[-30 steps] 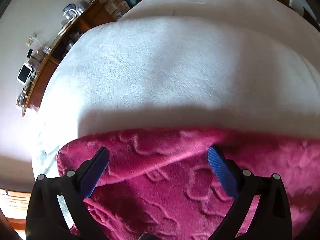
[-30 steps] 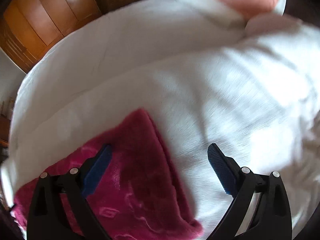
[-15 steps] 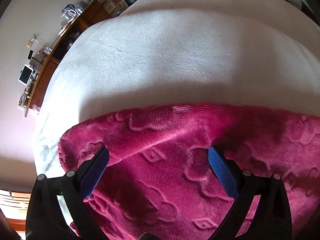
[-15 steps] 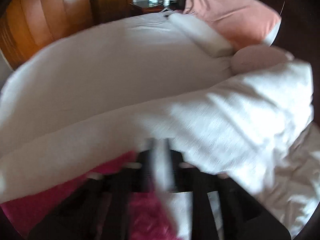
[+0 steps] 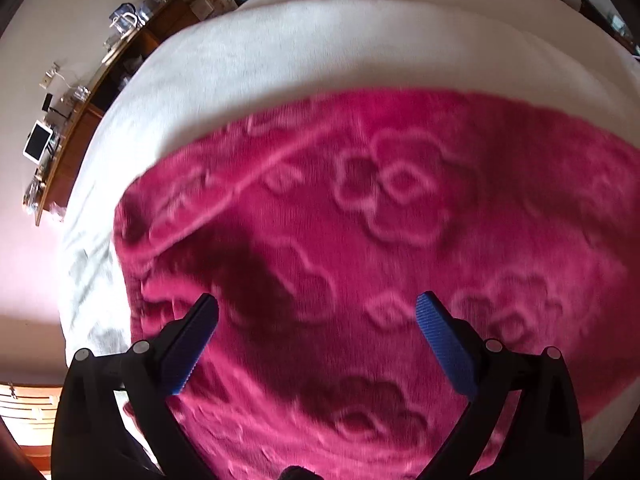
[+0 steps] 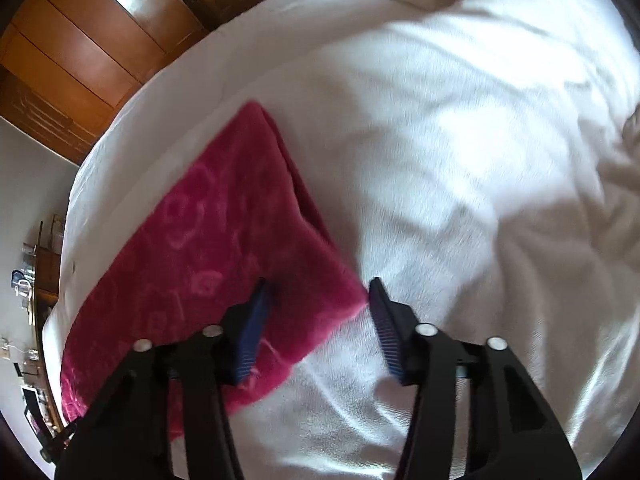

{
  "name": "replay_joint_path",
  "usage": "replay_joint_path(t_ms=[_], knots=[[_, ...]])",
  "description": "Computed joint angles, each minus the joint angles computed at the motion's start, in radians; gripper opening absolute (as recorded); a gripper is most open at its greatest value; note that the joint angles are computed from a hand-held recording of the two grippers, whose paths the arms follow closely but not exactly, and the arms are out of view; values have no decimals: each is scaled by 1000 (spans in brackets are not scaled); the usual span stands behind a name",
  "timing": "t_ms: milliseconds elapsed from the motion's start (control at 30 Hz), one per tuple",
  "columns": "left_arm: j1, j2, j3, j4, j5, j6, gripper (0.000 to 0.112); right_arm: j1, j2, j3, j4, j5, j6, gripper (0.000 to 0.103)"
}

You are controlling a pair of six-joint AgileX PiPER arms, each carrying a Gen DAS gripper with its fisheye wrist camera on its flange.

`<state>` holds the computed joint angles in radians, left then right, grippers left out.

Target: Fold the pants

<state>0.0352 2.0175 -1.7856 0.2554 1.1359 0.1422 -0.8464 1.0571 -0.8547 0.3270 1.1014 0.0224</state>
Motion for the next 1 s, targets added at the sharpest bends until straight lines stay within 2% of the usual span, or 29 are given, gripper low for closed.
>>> replay_joint_path(t_ms=[33, 67, 100, 133, 200, 300, 433, 467, 533, 567, 600, 633, 700, 800, 933, 1000], knots=[[4, -18, 32, 1, -6, 0, 98, 10, 0, 13, -3, -6, 0, 41], [6, -36, 68, 5, -17, -1, 98, 9, 3, 19, -5, -6, -8, 32], [8, -55, 109, 13, -31, -2, 98, 31, 10, 17, -31, -11, 18, 18], [8, -69, 139, 21, -41, -4, 98, 48, 13, 11, -59, -14, 45, 13], [10, -103, 211, 27, -68, -5, 98, 111, 26, -38, -133, -14, 131, 10], [0, -161, 321, 44, -116, -8, 98, 265, 39, -114, -346, 6, 290, 10], [-34, -239, 498, 106, -203, -39, 98, 277, 98, -63, -383, 26, 324, 10], [-37, -254, 534, 124, -222, -46, 98, 281, 101, -40, -390, 16, 339, 12], [-38, -264, 558, 127, -232, -52, 98, 275, 81, -21, -382, -4, 364, 23], [-28, -270, 565, 121, -232, -43, 98, 284, 70, -30, -402, 9, 405, 42], [-22, -279, 567, 110, -227, -37, 98, 322, 52, -44, -457, 31, 470, 53], [-6, -280, 559, 97, -226, -16, 98, 362, 33, -58, -508, 41, 510, 54], [12, -282, 537, 81, -223, 18, 98, 531, 14, -99, -643, 72, 629, 54], [12, -242, 447, 59, -196, 50, 98, 659, 56, -168, -700, 72, 658, 54], [-26, -174, 315, 73, -164, 15, 98, 637, 266, -308, -664, -5, 603, 54], [-41, -124, 228, 88, -146, 0, 98, 624, 339, -394, -658, 29, 591, 54]])
